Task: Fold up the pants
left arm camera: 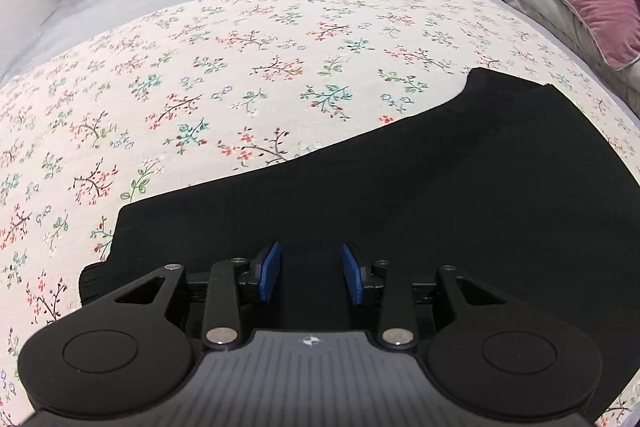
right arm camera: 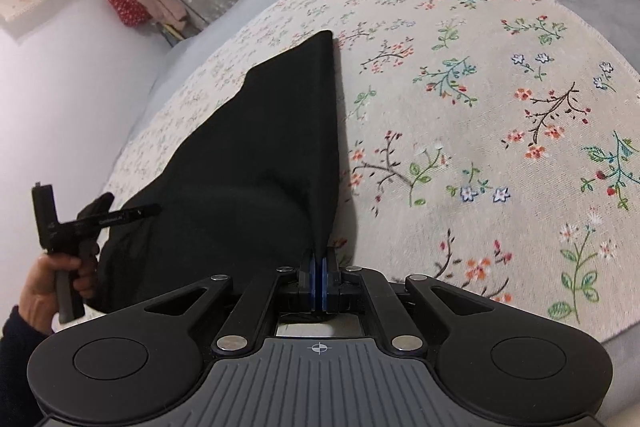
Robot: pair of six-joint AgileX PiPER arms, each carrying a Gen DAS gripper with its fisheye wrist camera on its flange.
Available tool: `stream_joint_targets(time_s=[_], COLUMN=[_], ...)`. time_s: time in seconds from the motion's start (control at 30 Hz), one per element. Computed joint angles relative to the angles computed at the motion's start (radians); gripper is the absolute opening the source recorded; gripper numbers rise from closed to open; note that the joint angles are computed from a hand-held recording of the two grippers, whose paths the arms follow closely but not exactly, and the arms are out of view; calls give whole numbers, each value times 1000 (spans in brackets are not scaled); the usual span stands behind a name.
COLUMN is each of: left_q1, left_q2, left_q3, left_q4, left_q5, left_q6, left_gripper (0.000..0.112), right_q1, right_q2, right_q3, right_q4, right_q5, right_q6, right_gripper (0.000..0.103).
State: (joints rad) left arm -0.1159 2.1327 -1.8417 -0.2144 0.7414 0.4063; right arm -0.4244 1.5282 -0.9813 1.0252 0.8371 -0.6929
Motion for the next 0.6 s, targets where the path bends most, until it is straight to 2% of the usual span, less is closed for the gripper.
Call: stream_joint_targets(time_s=[0.07,0.1,0.17,0.23,0.37,0.53,0.6], left_q1=[-7,-17,-39,-65,-146,-295,-345], left_q2=[5,4,8,5,18,99,153], left_q3=[-20,-26,-46,-54,-94,-213,-298], left_q4=[19,35,35,21,-14,-5,-10], left_q5=[18,21,31,42,57,99,129], left_q6=[-27,-47,-54,-52,-52,-107,-139], left_gripper=[56,59,59,59,59,59,59], right_q1=[5,1,-5,-38,-135,-81,-31], right_q2=[-12,-6,22,33,43,49,65], right_q3=[3,-2,-22,-24,12,-25,-59], right_q4=[-4,2,17,47,216,164,73], right_q5=[-6,-1,7,41,78,-1,-17], right_q6=[1,4,20,15,-15,7,66], right_gripper=[3,10,12,19,21,21,21])
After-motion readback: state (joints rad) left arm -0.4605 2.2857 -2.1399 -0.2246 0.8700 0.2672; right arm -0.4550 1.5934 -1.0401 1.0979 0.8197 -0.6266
